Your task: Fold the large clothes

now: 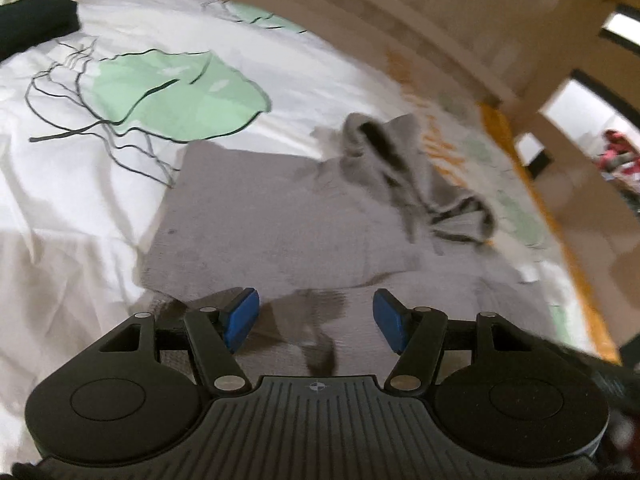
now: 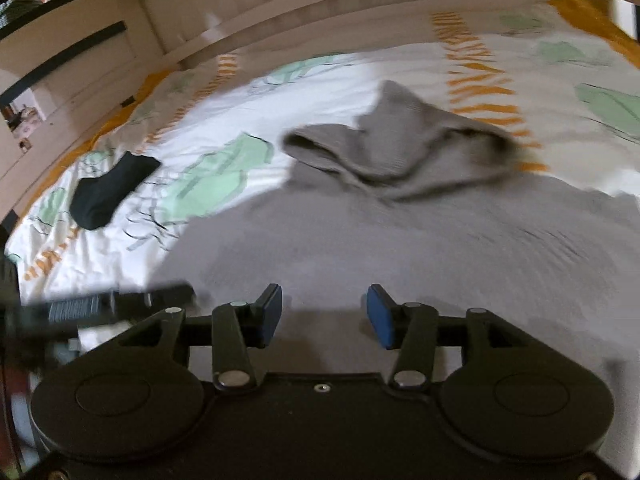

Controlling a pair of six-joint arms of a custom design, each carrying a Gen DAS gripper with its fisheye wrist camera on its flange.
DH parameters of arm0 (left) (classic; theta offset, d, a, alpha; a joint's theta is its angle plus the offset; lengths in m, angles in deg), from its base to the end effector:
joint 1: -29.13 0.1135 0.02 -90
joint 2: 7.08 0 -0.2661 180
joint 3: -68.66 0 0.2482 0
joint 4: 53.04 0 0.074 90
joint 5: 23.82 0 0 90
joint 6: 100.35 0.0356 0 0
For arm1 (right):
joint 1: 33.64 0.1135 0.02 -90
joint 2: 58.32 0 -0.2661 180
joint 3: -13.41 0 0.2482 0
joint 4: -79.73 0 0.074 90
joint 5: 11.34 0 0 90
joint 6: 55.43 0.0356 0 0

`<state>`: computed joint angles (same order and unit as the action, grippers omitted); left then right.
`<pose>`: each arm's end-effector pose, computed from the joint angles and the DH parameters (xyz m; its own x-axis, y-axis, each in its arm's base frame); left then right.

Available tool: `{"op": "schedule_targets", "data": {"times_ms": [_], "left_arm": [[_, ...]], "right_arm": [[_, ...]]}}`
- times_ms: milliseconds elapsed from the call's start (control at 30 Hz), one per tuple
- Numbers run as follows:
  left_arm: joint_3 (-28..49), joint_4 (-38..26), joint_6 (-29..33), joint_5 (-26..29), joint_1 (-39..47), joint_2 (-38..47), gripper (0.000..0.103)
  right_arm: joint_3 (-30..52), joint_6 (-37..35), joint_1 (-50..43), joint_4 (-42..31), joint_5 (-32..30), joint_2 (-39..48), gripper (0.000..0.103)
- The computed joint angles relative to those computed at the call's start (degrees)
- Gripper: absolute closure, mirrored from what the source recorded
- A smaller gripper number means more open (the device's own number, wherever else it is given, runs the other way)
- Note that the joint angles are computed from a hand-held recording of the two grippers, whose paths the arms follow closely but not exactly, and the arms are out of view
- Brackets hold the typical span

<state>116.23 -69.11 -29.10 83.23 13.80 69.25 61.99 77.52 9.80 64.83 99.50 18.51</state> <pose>0.2396 -0.0765 0.1765 -0.7895 -0.1022 -0.6051 0.2107 0.8810 -0.4237 0.1948 0.1670 0.1818 -0.6729 0.2398 -0.6998 0.0059 0.9477 0.3190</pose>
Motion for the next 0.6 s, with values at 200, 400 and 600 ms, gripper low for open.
{"op": "schedule_targets", "data": {"times_ms": [200, 400, 600], "left_arm": [[1.0, -0.1, 1.3, -5.4, -5.5, 1.8, 0.042], [3.6, -4.7, 0.0, -5.5, -9.0, 2.3, 0.043], [2.7, -3.6, -1.1, -4.0, -9.9, 0.3, 0.097]], "right_arm": [[-9.4, 5.9, 4.3, -3.2, 3.8, -9.1, 0.046], [-12.9, 10.1, 8.2, -2.2, 6.6, -9.8, 0.047], [-14.1, 10.1, 10.0, -0.3, 8.5, -9.6, 0.047]]}}
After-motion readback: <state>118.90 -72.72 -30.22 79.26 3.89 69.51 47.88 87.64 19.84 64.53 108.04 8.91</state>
